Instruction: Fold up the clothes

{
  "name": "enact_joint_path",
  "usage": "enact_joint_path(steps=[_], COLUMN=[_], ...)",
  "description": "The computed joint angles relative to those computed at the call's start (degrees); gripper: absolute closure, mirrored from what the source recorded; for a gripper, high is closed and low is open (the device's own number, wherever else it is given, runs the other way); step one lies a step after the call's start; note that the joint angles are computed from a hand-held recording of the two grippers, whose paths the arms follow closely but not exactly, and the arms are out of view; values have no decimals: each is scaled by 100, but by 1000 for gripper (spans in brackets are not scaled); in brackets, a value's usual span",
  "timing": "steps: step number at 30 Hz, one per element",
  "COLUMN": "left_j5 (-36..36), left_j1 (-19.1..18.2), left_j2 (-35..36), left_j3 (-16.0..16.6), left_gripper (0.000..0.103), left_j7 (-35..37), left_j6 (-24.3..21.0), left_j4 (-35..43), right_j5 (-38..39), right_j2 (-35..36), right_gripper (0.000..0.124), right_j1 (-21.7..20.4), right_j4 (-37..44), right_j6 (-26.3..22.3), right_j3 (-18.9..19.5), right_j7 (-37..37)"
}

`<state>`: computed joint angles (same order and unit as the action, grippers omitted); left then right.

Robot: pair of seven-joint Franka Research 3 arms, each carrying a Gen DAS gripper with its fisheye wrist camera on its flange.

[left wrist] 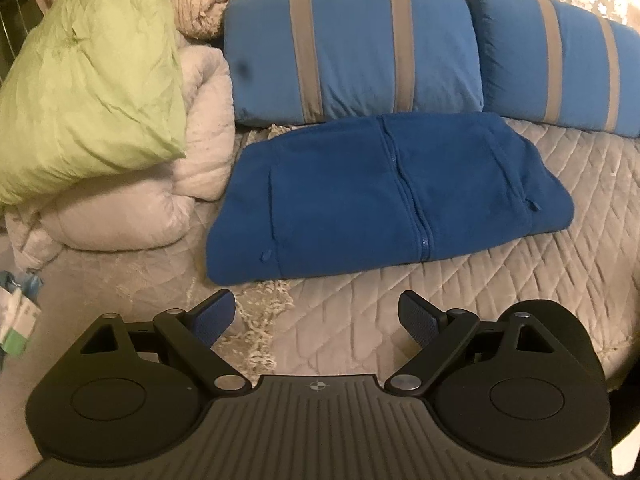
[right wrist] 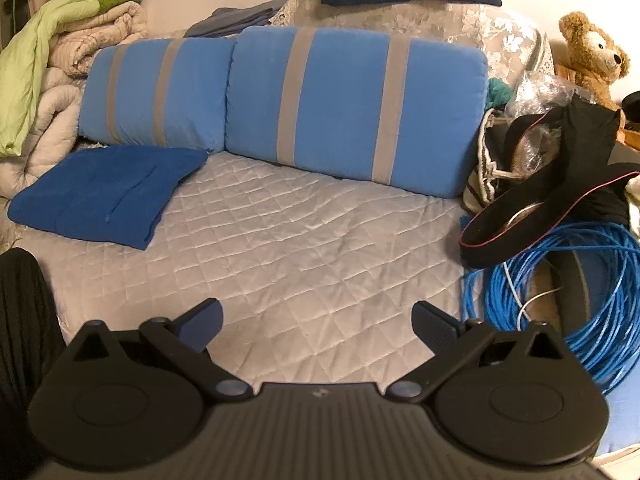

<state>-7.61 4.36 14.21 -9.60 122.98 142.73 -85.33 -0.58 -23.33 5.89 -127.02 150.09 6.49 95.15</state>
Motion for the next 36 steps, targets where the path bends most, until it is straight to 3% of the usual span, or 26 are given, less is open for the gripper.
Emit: enact_joint_path(steps=[17,25,36], left_j5=[207,-172,-273], left_j1=[-127,-28,-59], left_j2=[499,948,1645], left_j3=[-122,-336,-488], left_gripper=[13,13,13], left_j7=[-506,-510,-574], left_j6=[217,143,75], left_j4=[132,458,970], right_j5=[-575,-1559,-2296], right_j2=[915,1380,2075], right_gripper=[22,22,22], right_j1=[25,-13,336], right_j4=[90,273,567], right_j6=[651,817,932], right_j3=[215,305,-56], right_j7=[1217,2365,3551])
